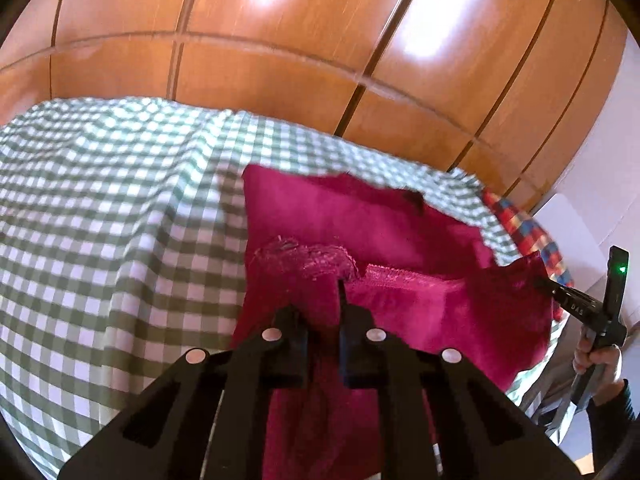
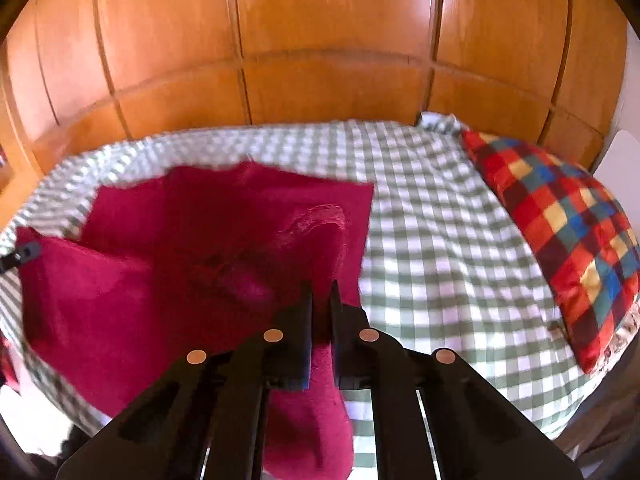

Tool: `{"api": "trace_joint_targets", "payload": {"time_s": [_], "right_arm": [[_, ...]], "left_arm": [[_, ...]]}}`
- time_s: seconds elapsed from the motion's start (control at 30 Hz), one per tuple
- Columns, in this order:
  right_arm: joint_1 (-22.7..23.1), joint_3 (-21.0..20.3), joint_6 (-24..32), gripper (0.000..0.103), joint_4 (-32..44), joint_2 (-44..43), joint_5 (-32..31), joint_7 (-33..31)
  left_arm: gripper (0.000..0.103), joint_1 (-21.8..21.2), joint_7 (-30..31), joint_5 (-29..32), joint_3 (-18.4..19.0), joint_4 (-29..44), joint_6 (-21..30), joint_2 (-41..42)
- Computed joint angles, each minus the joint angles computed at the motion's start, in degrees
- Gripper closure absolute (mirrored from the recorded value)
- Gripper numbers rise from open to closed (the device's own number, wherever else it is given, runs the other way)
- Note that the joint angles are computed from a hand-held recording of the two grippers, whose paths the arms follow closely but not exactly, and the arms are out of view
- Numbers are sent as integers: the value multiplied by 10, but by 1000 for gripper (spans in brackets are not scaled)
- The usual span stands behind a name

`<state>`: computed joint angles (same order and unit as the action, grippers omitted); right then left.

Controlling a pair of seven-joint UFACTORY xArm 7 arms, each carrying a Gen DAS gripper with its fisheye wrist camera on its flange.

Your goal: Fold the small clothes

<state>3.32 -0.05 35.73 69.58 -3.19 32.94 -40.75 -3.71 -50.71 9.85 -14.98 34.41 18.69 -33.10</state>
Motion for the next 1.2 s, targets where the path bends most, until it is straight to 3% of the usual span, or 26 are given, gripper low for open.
{"api": "trace_joint_targets", "payload": {"time_s": [0.1, 0.27, 0.43, 0.57, 0.6, 0.67, 0.7, 0.73, 0.77, 0.8, 0.83, 0.9, 0.93, 1.03, 1.13, 1.2], "right_arm": [[2, 2, 8, 97, 51, 24, 44, -13], [-1, 24, -5, 97, 169, 117, 30, 40], [7, 27, 30, 97, 335, 263, -86, 192], [36, 9, 56, 97, 413, 346, -190, 285], [41, 7, 59, 97, 420, 357, -211, 298], [44, 9, 75, 97, 438, 382, -243, 316], [38, 16, 89, 97, 448, 393, -248, 320], [29, 25, 105, 96, 454, 401, -247, 321], [18, 37, 99, 94, 440, 395, -239, 314], [6, 47, 91, 88, 422, 384, -228, 305], [-4, 54, 85, 69, 403, 370, -219, 297], [-25, 64, 65, 37, 343, 325, -195, 275], [-47, 77, 47, 36, 298, 293, -163, 246], [-91, 93, 66, 36, 244, 245, -78, 176], [-138, 95, 126, 36, 165, 171, 29, 76], [-148, 82, 168, 36, 137, 142, 68, 37]], "left_arm": [[94, 19, 4, 19, -7, 27, 2, 6], [94, 73, -1, 73, -15, 102, 11, 61], [94, 94, -11, 112, 10, 201, 47, 182], [93, 83, -36, 134, 36, 291, 95, 295], [91, 79, -60, 157, 40, 326, 128, 330], [85, 64, -68, 163, 53, 354, 156, 362], [73, 55, -65, 164, 58, 370, 181, 382], [42, 45, -73, 171, 64, 384, 216, 395], [32, 14, -83, 177, 94, 386, 237, 401], [30, 7, -99, 183, 102, 366, 233, 391], [30, 24, -104, 176, 89, 334, 206, 372], [30, 15, -121, 158, 104, 263, 158, 319], [30, 11, -132, 156, 109, 234, 141, 294], [30, 11, -158, 152, 101, 150, 99, 213], [31, 14, -168, 156, 73, 84, 89, 142], [31, 8, -162, 142, 55, 45, 92, 96]]}}
